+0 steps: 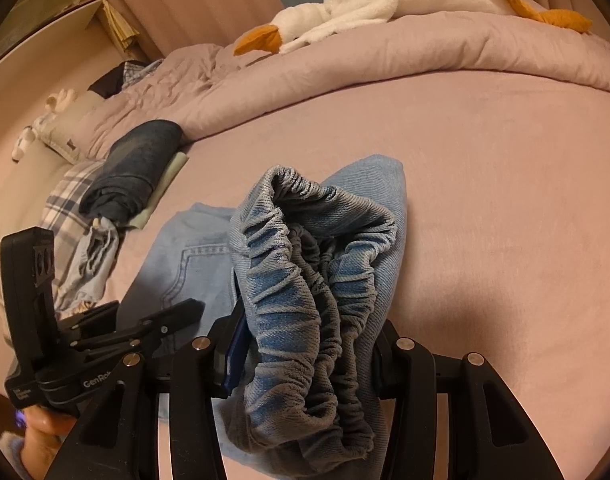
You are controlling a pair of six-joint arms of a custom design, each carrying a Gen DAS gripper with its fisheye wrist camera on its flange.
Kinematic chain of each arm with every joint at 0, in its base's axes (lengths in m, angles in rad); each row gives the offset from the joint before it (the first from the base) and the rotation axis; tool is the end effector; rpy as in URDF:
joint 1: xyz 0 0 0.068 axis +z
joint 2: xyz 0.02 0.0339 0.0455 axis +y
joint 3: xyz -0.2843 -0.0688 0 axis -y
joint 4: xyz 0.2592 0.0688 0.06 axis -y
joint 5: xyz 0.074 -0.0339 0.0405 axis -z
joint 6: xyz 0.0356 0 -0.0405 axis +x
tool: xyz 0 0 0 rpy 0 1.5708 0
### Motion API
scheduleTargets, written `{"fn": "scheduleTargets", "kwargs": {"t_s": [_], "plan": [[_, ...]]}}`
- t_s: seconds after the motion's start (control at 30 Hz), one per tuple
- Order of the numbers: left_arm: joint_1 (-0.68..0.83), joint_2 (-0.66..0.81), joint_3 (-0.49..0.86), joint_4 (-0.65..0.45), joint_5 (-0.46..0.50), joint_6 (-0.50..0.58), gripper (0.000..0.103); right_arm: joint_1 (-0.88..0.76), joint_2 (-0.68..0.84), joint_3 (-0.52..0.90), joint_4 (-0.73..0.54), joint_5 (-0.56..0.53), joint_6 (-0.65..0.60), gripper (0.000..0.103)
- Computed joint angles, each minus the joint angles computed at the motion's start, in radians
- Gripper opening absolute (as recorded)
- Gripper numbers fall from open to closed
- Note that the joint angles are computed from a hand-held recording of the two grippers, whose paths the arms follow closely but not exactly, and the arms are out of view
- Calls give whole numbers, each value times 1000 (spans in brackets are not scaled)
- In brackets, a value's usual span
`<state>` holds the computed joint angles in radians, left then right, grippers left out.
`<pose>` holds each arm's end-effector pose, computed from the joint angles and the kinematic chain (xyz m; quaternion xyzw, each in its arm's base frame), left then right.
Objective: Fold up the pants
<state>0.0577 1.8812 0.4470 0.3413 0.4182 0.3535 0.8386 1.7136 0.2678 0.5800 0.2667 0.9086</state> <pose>0.2510 0.0000 0.0410 0.1886 0.9328 -0.1502 0.2678 0.1557 0.1592 0.0627 0.0784 0.9280 0.1822 0.3154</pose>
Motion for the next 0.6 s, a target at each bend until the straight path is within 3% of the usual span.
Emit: {"fn": "scheduleTargets", "kwargs": {"t_s": [0.6], "plan": [[-4,20,-9,30,-4,-15,48,-15,23,-2,8,-16,20,50]]}}
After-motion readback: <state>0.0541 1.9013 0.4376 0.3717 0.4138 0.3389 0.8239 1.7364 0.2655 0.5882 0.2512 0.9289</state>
